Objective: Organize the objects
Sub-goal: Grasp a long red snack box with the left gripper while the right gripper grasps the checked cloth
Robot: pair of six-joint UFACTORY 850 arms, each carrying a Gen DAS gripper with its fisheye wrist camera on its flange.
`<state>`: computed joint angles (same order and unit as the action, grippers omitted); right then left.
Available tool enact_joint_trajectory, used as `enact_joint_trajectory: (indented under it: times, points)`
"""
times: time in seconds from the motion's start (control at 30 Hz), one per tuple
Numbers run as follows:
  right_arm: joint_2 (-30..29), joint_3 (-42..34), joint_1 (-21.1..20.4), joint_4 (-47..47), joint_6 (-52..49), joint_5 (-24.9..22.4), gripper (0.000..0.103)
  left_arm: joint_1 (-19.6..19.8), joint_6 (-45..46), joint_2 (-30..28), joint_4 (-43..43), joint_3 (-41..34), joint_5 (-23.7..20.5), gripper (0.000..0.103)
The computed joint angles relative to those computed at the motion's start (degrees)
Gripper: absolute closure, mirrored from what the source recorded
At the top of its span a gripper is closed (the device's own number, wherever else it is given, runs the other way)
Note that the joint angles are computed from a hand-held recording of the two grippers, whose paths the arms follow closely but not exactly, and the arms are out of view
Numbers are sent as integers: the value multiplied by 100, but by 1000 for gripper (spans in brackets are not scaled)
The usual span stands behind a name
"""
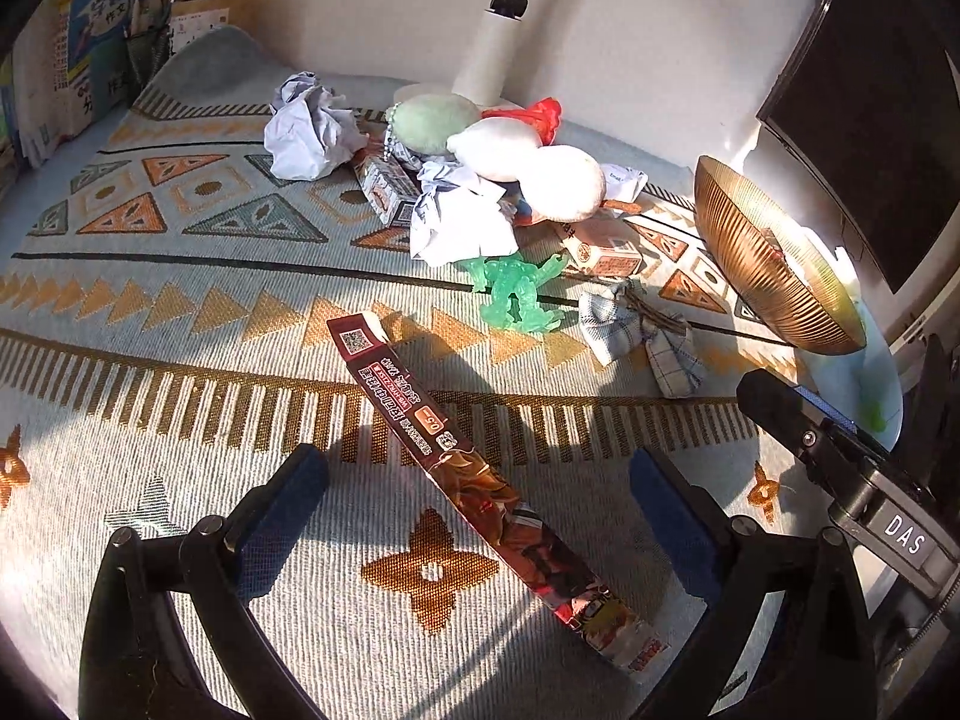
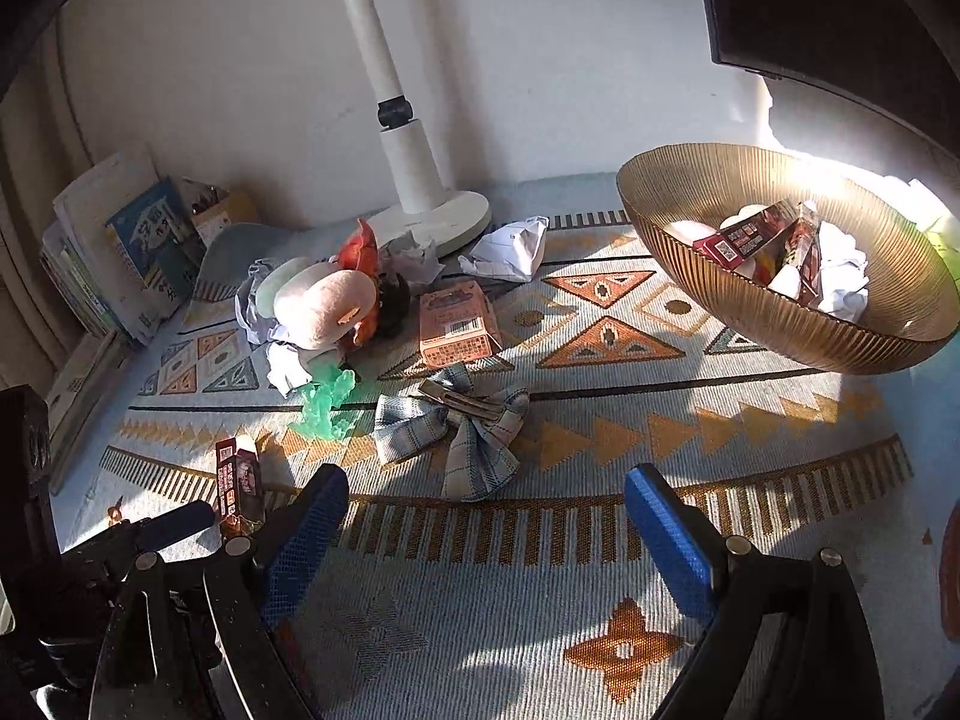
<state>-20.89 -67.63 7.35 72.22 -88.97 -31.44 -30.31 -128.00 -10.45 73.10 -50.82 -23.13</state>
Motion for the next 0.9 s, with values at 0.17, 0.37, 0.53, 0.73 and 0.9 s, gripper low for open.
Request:
enact_joint_trajectory:
  times: [0.17, 0.37, 0.53, 0.73, 0.9]
  points:
    - [-365, -585, 180, -1078, 573, -42, 10, -91, 1796, -199, -1002, -311, -458, 58]
    - [-935, -1347, 312, -1953, 1419, -353, 13, 153, 2569, 384, -1268, 241, 120, 82]
    - [-1049, -1360, 457, -2417, 1768, -286, 55, 167, 2319, 766, -852, 607, -2, 82]
    - [-521, -714, 258, -2140, 1855, -497, 77, 144, 2135, 790, -732, 684, 76, 74]
    - [-83, -166, 137, -2422, 2362, -544, 71, 119, 1893, 708, -581, 677, 210, 69]
